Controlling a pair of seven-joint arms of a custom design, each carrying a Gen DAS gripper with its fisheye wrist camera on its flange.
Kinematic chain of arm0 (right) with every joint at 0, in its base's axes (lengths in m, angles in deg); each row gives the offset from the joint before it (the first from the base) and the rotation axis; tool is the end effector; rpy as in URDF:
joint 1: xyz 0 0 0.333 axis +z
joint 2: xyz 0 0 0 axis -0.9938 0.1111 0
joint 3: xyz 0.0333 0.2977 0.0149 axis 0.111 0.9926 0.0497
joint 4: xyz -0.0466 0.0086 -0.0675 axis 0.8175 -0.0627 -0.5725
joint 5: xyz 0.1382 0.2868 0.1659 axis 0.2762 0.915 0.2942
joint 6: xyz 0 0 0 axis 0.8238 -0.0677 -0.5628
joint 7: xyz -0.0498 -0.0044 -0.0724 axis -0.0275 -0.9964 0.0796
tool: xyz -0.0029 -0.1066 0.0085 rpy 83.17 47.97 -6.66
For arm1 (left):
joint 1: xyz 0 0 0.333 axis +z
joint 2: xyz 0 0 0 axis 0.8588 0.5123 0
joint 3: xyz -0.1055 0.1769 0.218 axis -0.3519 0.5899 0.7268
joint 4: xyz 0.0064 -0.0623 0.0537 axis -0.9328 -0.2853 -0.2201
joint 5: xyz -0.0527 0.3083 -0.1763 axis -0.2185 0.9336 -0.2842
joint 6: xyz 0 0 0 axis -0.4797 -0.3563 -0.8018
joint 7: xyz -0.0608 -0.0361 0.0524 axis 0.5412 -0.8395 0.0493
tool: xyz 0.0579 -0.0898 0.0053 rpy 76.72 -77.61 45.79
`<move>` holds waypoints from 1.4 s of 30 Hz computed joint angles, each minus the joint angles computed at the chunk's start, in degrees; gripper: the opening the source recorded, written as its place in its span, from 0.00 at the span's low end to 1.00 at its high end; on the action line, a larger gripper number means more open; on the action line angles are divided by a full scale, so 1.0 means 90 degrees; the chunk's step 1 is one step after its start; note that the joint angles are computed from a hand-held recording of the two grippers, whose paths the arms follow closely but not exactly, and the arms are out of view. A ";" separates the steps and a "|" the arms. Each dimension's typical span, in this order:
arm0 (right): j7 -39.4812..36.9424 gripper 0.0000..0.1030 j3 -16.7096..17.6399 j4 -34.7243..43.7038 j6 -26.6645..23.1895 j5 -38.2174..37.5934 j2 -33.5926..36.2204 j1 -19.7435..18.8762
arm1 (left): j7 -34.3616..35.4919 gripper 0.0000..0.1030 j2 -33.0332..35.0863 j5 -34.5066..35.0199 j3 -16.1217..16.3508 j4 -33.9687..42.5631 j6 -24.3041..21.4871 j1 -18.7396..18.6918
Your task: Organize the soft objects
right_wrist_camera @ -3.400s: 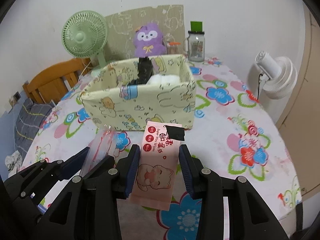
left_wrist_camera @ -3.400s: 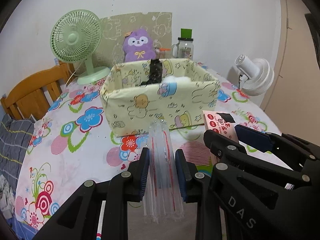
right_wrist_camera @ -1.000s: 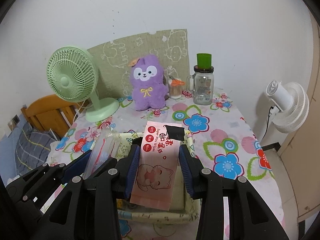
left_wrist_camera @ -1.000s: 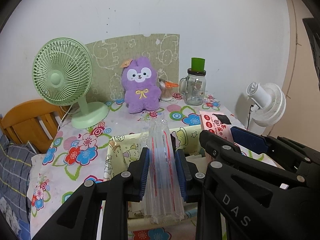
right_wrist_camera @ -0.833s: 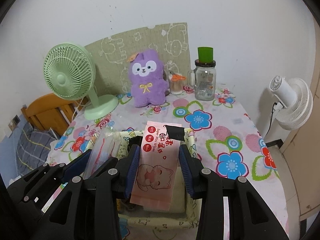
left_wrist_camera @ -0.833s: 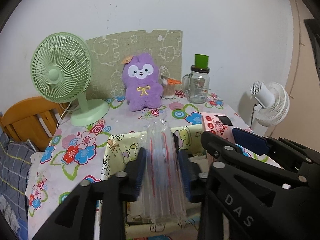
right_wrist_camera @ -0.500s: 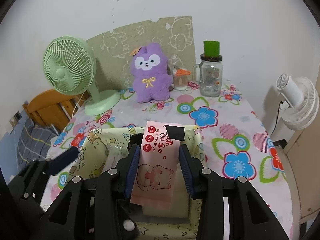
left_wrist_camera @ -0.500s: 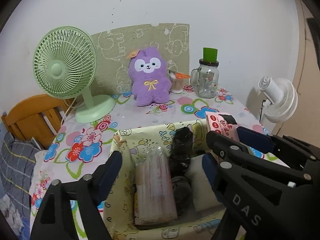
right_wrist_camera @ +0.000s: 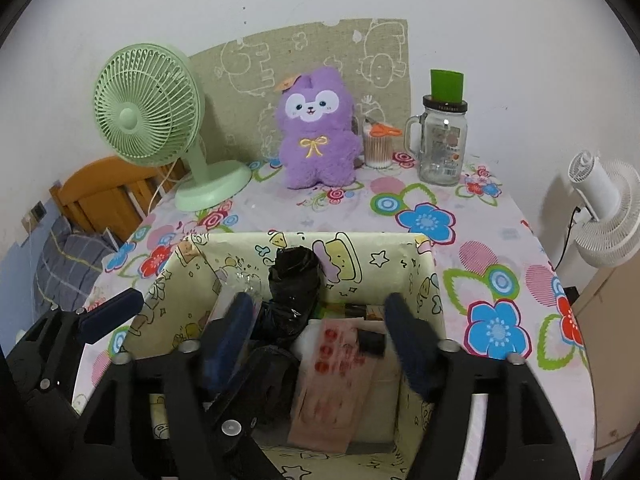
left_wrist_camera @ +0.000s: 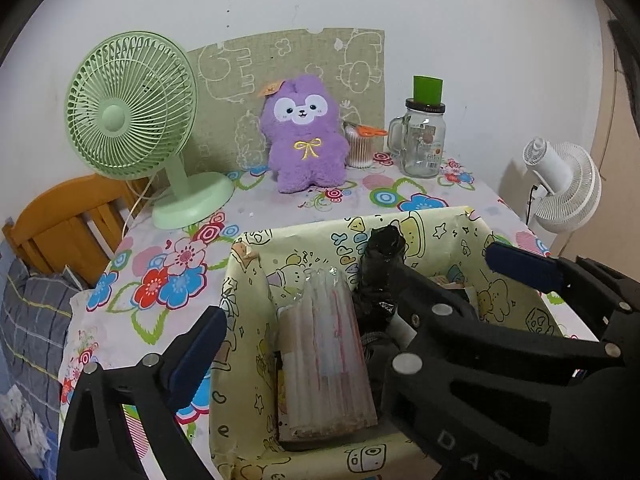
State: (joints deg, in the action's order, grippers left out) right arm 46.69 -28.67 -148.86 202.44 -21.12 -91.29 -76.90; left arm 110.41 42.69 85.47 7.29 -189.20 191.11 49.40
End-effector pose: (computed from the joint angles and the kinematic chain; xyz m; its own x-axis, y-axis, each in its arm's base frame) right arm 0.5034 0.1481 0.4836 0.0799 -0.9894 -0.1214 -0.6638 0.0380 -0.7469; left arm 0.4928 -0.2363 0.4810 -0.2159 -0.9750 -0.0530 -0.6486 0.1838 -0.7386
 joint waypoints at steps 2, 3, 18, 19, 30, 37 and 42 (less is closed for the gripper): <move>0.0144 0.79 0.0038 0.0000 -0.0021 -0.0221 -0.0028 -0.0067 | -0.0012 0.98 -0.0016 -0.0001 -0.0002 -0.0017 0.0008 -0.0001; 0.0245 0.83 0.0061 0.0010 -0.0070 -0.0337 -0.0046 -0.0104 | -0.0043 0.98 -0.0017 0.0027 -0.0004 -0.0011 -0.0008 0.0001; 0.0655 0.89 0.0329 -0.0533 -0.0327 -0.0535 -0.0752 -0.0531 | -0.0235 0.99 -0.0484 0.0077 -0.0180 -0.0430 0.0127 0.0069; 0.0651 0.90 0.0382 -0.0576 -0.0314 -0.0524 -0.0803 -0.0595 | -0.0216 0.99 -0.0528 0.0051 -0.0185 -0.0469 0.0140 0.0066; 0.0481 0.94 0.1048 -0.1442 -0.0170 -0.0167 -0.1856 -0.1409 | -0.0458 1.00 -0.1092 0.0151 -0.0445 -0.0970 0.0333 0.0252; 0.0142 0.94 0.1239 -0.2038 -0.0100 0.0435 -0.2661 -0.1575 | -0.0664 1.00 -0.1770 0.0217 -0.0522 -0.1510 0.0363 0.0368; -0.0027 0.94 0.1482 -0.2437 -0.0117 0.0805 -0.3286 -0.1734 | -0.0351 1.00 -0.2399 -0.0242 -0.0476 -0.2041 0.0519 0.0350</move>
